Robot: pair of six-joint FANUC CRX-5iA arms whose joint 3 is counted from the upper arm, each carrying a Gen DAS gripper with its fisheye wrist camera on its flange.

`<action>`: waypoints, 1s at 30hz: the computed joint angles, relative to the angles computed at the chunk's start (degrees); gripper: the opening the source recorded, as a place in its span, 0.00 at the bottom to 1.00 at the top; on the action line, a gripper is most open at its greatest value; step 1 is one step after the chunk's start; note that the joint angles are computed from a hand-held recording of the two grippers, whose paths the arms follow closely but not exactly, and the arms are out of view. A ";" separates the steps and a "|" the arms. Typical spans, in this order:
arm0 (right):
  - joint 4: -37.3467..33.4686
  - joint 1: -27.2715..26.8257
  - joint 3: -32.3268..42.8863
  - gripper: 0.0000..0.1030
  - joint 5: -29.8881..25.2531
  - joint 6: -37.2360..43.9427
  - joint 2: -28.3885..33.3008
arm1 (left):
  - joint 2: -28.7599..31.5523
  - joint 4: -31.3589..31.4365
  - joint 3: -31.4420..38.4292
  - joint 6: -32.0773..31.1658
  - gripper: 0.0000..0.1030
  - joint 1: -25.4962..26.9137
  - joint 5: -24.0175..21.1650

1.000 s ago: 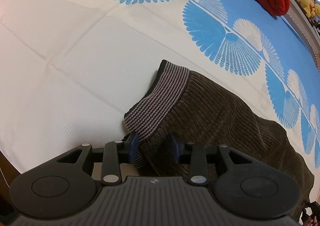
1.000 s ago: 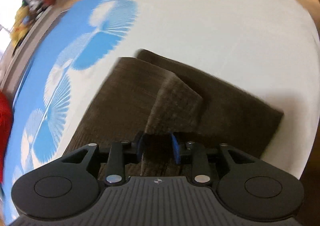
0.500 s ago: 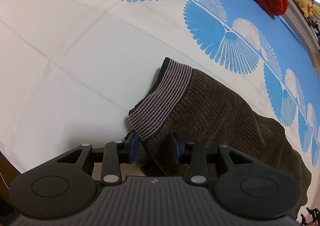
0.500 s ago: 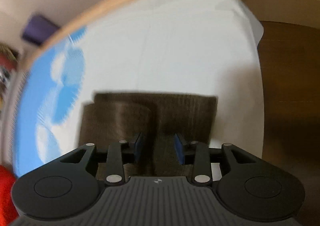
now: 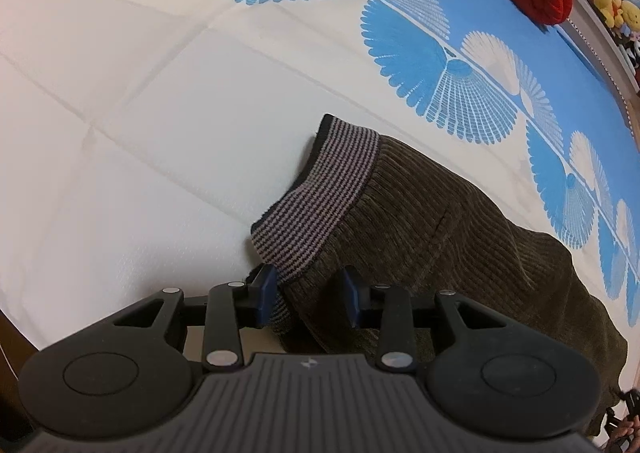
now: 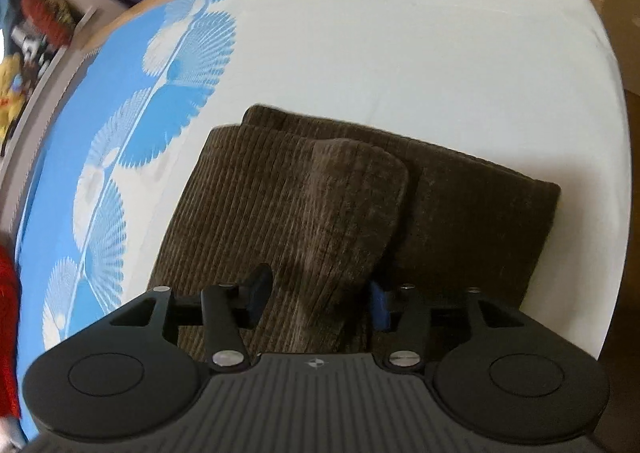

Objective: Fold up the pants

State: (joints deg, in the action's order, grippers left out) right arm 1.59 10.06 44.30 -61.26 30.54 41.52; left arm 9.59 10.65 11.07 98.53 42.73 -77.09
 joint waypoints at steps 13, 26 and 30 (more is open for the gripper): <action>5.61 0.52 -21.16 0.07 22.24 -2.50 -16.55 | -4.46 1.51 -3.55 -5.30 0.16 0.34 4.90; 10.00 -1.21 -13.37 0.23 2.14 -0.27 -9.52 | -7.80 -8.25 -2.69 -10.42 0.23 -4.38 6.16; 25.02 0.73 -22.77 0.26 11.36 -10.29 -13.52 | -8.90 -7.59 -4.10 -12.40 0.23 -6.44 11.25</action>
State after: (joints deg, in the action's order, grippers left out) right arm 26.60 10.79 21.53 -49.90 20.25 28.00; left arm 0.68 3.06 6.97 86.12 36.29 -65.84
